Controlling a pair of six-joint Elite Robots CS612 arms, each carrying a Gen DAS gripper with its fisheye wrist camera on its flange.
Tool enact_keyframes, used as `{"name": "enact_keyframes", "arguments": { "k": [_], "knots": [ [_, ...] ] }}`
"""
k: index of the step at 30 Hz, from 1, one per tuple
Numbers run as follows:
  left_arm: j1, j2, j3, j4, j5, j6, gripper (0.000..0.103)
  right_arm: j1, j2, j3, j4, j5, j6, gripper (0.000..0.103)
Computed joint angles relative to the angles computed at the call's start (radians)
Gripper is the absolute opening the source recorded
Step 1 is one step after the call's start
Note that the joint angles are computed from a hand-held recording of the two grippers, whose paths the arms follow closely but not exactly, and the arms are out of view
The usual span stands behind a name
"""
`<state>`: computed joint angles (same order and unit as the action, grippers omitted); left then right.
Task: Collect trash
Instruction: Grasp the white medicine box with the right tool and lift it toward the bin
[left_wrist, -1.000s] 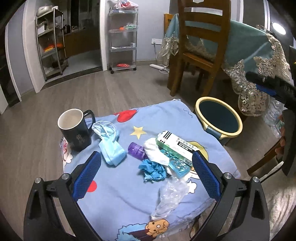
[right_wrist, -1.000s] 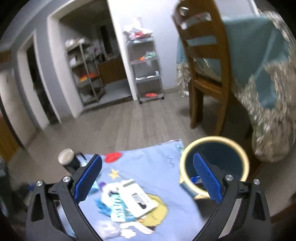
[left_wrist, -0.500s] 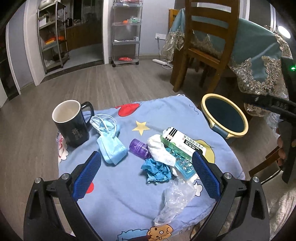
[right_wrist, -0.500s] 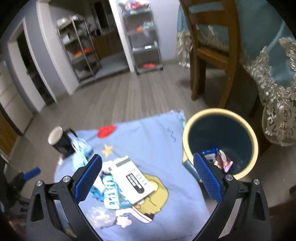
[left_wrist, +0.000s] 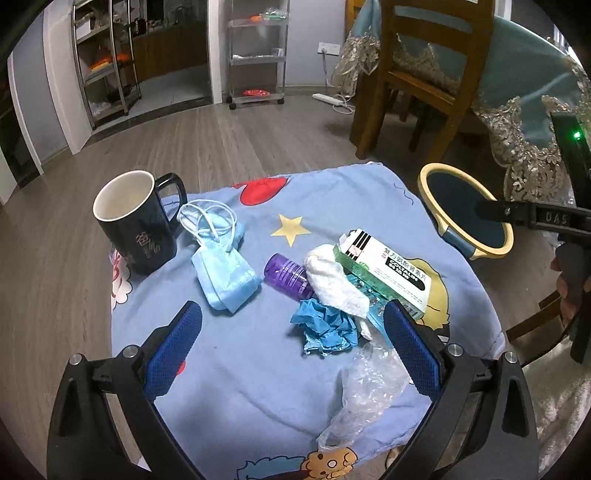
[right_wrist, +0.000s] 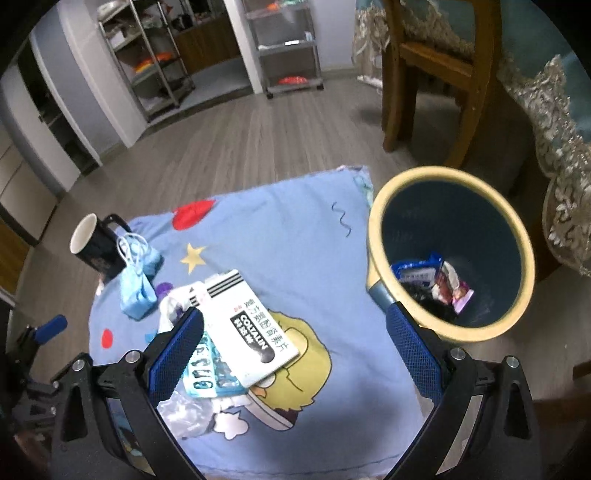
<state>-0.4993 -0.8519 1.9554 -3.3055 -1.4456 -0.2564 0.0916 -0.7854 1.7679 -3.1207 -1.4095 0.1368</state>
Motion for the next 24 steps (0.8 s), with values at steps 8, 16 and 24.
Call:
{"name": "enact_keyframes", "arguments": {
  "k": [8, 16, 24],
  "knots": [
    [0.000, 0.002, -0.005, 0.025, 0.010, 0.004, 0.097, 0.034, 0.044, -0.061, 0.078, 0.032, -0.110, 0.098],
    [0.004, 0.005, -0.017, 0.078, 0.025, -0.013, 0.097, 0.057, 0.106, -0.141, 0.209, 0.061, -0.202, 0.098],
    [0.011, 0.009, -0.032, 0.095, 0.009, -0.038, 0.097, 0.063, 0.144, -0.194, 0.291, 0.087, -0.220, 0.098]
  ]
}}
